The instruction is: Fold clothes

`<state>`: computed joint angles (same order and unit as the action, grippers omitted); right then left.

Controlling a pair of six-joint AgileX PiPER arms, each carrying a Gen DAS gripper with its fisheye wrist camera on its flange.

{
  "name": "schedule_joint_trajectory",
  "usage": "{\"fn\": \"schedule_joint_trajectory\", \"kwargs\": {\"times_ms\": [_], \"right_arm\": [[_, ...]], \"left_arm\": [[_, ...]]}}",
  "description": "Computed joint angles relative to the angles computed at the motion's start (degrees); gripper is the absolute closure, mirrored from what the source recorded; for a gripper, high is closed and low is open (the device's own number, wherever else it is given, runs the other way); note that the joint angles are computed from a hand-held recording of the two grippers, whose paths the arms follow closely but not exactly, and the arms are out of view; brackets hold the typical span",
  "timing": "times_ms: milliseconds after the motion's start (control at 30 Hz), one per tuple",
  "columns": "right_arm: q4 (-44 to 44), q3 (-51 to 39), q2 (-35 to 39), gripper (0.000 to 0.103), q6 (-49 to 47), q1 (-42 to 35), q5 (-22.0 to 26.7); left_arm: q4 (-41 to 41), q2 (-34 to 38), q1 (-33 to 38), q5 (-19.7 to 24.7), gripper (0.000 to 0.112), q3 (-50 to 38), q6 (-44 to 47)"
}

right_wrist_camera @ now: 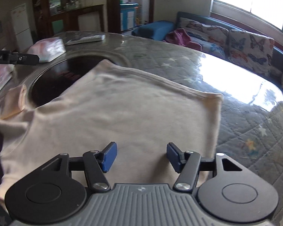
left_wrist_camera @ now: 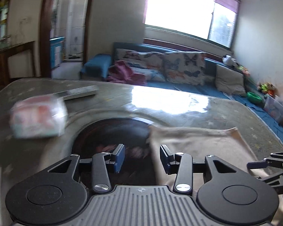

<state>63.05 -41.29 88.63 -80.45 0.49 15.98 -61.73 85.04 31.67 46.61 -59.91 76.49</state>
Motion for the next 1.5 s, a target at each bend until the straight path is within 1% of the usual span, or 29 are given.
{"fn": "schedule_joint_trajectory", "kwargs": {"times_ms": [67,100,167,300,367,467,533,600,633,733,800,833,867,900,933,967,1067,1167,1300,1367,1433,1500], "right_arm": [[0.5,2.2,-2.2,0.038,-1.0,2.2,-0.7],[0.8,2.9,-2.9,0.035,-1.4,2.9,-0.9],[0.9,5.0,-5.1,0.033,-1.1,5.6,-2.2],[1.8,7.5,-7.8,0.028,-0.2,8.1,-2.3],[1.7,8.6,-8.3,0.028,0.5,9.8,-3.4],[3.2,9.8,-8.6,0.027,0.5,11.5,-5.0],[2.5,9.7,-8.6,0.026,2.6,11.4,-4.8],[1.4,9.6,-8.5,0.026,4.7,11.6,-5.0],[0.9,9.6,-8.5,0.025,5.6,11.8,-5.2],[-1.9,9.4,-8.5,0.025,9.1,12.6,-5.9],[-2.9,9.4,-8.5,0.025,10.2,13.0,-6.1],[-3.2,9.4,-8.5,0.025,10.5,13.1,-6.2],[-3.3,9.4,-8.4,0.024,10.6,13.1,-6.2],[-3.5,9.4,-8.4,0.024,10.9,13.1,-6.1],[-3.7,9.3,-8.4,0.024,11.1,13.0,-6.1],[-3.9,9.2,-8.3,0.024,11.4,13.0,-6.0],[-4.9,9.1,-8.1,0.024,12.5,13.3,-6.3],[-4.9,9.0,-8.0,0.024,12.6,13.4,-6.4],[-5.1,9.0,-8.0,0.024,13.1,13.8,-6.9],[-5.4,9.0,-7.9,0.024,13.8,14.1,-7.1],[-6.4,9.0,-8.0,0.024,15.0,14.3,-7.3],[-7.9,9.0,-8.0,0.023,16.6,14.4,-7.4]], "left_arm": [[0.6,-1.4,4.4,0.8,0.067,1.7,1.0],[0.9,-1.8,6.6,1.5,0.067,2.4,1.8],[1.0,-2.4,11.1,3.6,0.066,3.7,4.3],[2.3,-3.7,18.2,8.0,0.066,6.5,10.6],[2.5,-4.8,19.3,8.9,0.067,8.4,14.0],[1.8,-6.0,18.3,9.8,0.067,10.6,18.0],[1.3,-6.4,15.9,9.2,0.067,11.7,19.3],[1.1,-6.4,12.5,6.8,0.067,12.7,20.0],[0.9,-6.3,10.8,5.5,0.067,13.2,20.6],[0.1,-5.3,6.1,-1.3,0.067,15.0,21.9],[-0.6,-4.3,5.3,-2.8,0.068,15.2,21.5],[-1.4,-4.0,5.4,-3.0,0.074,15.2,22.0],[-2.1,-3.8,5.8,-3.1,0.085,15.2,22.8],[-2.7,-3.6,6.1,-3.1,0.091,15.1,23.6],[-3.4,-3.2,7.0,-2.5,0.102,14.7,24.1],[-4.0,-2.7,8.0,-1.6,0.104,14.1,24.3],[-8.1,-1.9,11.4,-0.6,0.107,12.5,26.6],[-11.8,-0.5,14.7,0.4,0.107,9.1,26.6],[-15.7,2.4,17.4,1.0,0.107,4.8,27.7],[-16.4,3.9,17.7,0.2,0.107,3.3,27.4],[-18.0,5.3,17.8,-0.9,0.107,2.9,29.2],[-18.4,6.3,17.4,-2.7,0.107,3.2,30.1]]}}
